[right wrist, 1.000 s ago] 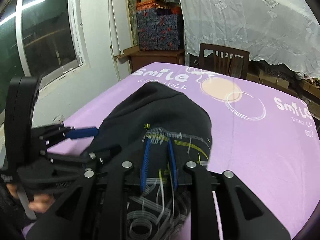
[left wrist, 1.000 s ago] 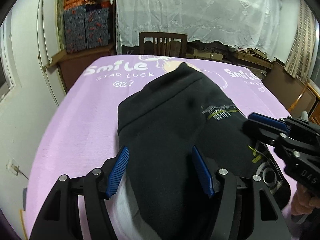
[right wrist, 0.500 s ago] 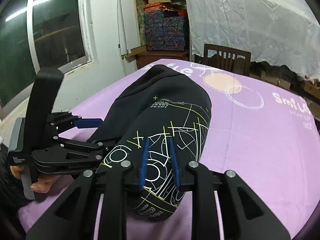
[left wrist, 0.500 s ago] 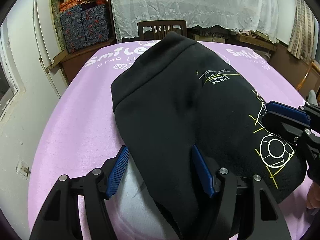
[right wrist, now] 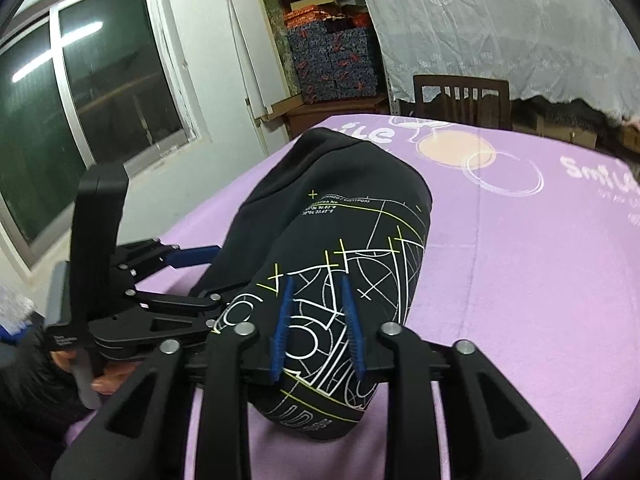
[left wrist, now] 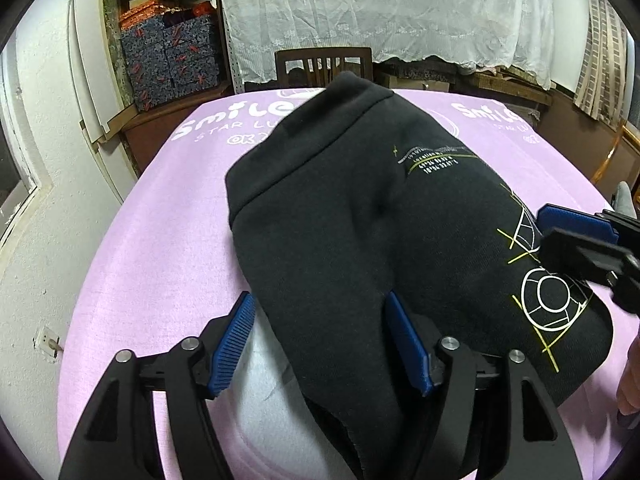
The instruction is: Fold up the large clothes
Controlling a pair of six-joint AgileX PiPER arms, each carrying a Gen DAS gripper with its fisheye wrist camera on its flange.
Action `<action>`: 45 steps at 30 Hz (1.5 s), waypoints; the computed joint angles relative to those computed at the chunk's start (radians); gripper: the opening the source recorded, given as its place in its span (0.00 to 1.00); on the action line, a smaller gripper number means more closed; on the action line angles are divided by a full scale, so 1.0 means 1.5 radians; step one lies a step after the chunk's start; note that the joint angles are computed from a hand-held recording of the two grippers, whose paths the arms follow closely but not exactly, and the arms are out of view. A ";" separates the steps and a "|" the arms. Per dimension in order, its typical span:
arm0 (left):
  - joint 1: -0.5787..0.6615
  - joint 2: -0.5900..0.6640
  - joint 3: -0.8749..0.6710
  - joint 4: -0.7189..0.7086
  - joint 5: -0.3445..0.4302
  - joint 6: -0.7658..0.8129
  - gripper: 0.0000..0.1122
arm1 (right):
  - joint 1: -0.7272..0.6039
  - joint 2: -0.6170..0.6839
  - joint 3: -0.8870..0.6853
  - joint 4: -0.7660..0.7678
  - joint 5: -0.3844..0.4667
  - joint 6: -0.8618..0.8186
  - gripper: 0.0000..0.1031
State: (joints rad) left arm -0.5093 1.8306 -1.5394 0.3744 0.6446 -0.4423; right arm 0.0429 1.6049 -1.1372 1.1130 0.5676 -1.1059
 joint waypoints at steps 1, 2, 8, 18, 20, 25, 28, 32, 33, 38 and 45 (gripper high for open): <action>0.001 -0.001 -0.001 -0.001 0.000 -0.001 0.63 | -0.007 -0.002 0.001 0.013 0.013 -0.009 0.40; 0.003 -0.002 -0.003 -0.007 0.000 0.003 0.63 | -0.004 -0.007 0.005 0.012 0.006 -0.007 0.51; 0.011 -0.022 0.004 -0.023 -0.029 0.009 0.73 | -0.019 -0.020 0.017 0.041 -0.015 -0.020 0.75; 0.177 0.021 -0.128 -0.575 0.076 0.386 0.88 | -0.147 0.079 -0.073 0.120 0.225 0.072 0.92; 0.224 0.046 -0.134 -0.686 0.114 0.441 0.88 | -0.158 0.098 -0.094 0.124 0.250 0.095 0.93; 0.255 0.107 -0.180 -0.748 0.191 0.466 0.88 | -0.162 0.162 -0.168 0.098 0.301 0.170 0.94; 0.246 0.141 -0.215 -0.726 0.211 0.440 0.88 | -0.152 0.209 -0.226 0.072 0.330 0.220 0.94; 0.249 0.172 -0.233 -0.729 0.223 0.436 0.89 | -0.135 0.253 -0.277 0.051 0.345 0.263 0.94; 0.246 0.175 -0.240 -0.721 0.223 0.433 0.89 | -0.133 0.259 -0.285 0.049 0.347 0.268 0.94; 0.242 0.208 -0.290 -0.734 0.251 0.437 0.88 | -0.114 0.318 -0.365 0.030 0.367 0.315 0.96; 0.247 0.222 -0.293 -0.789 0.267 0.457 0.69 | -0.102 0.348 -0.400 0.036 0.364 0.310 0.96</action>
